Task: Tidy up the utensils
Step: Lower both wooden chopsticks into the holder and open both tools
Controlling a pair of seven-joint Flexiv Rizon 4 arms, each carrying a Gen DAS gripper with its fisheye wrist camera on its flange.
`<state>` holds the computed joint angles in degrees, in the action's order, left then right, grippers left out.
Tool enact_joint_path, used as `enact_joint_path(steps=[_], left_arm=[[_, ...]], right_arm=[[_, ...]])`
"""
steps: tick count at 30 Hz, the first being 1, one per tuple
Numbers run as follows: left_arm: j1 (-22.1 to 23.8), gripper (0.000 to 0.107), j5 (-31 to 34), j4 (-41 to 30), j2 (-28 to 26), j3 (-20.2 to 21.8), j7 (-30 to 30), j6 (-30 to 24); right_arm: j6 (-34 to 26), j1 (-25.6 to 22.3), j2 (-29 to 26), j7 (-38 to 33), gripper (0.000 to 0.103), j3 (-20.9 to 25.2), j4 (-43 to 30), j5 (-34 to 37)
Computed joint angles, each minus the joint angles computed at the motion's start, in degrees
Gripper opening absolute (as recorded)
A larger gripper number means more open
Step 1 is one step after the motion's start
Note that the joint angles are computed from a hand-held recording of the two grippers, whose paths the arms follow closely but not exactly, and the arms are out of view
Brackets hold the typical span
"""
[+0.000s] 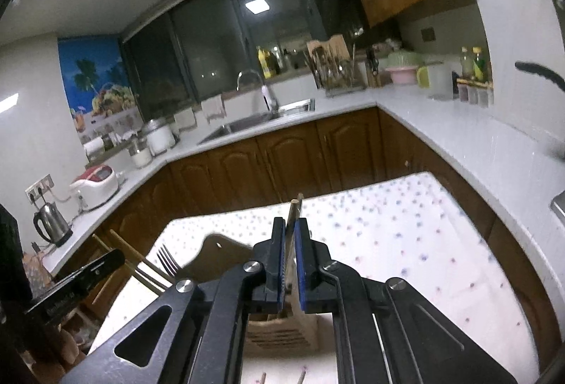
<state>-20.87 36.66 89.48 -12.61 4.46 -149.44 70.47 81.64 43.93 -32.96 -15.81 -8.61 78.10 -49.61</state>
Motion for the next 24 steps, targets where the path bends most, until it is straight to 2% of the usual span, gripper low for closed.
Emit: enact_joint_path(steps=[2,11,14,15,17,18,19,20,22,24], left_arm=[[0.0,0.006,-0.1,-0.1,0.0,-0.1,0.3,-0.3],[0.2,0.006,-0.9,-0.4,-0.2,-0.3,1.4,-0.4],[0.8,0.006,-2.8,-0.1,-0.3,-0.8,2.9,-0.3],[1.2,0.007,-4.1,0.3,-0.3,-1.1,3.8,0.2],[1.9,0.019,-6.9,1.8,0.0,-1.7,5.7,1.9],[1.8,0.033,-7.3,2.2,0.3,-1.5,5.6,2.4],[1.1,0.046,-6.3,2.4,0.7,-0.8,4.4,2.4],[0.4,0.051,-4.9,2.5,1.3,-0.2,2.9,2.3],[-0.1,0.061,-3.3,3.0,2.3,0.1,1.2,2.0],[0.0,0.071,-2.3,3.8,3.3,-0.3,-0.2,1.7]], right_arm=[[0.0,0.4,0.2,0.9,0.006,-0.8,0.6,-0.5],[-0.8,-0.3,0.2,-0.3,0.006,0.5,0.2,0.5],[-0.7,-0.3,0.2,-0.3,0.006,0.6,0.3,0.6],[-0.7,-0.4,0.1,-0.3,0.007,0.7,0.2,0.8],[-0.5,-0.8,0.1,-0.6,0.011,1.5,0.1,1.8],[-0.2,-1.0,0.1,-0.8,0.015,1.7,0.2,2.2],[0.2,-1.0,0.3,-0.7,0.024,1.8,0.5,2.6],[1.0,-0.7,0.7,0.0,0.031,1.1,1.1,2.5],[3.5,0.4,1.4,2.5,0.067,-1.4,2.5,1.4],[6.7,2.8,2.6,7.4,0.08,-6.1,4.7,-1.4]])
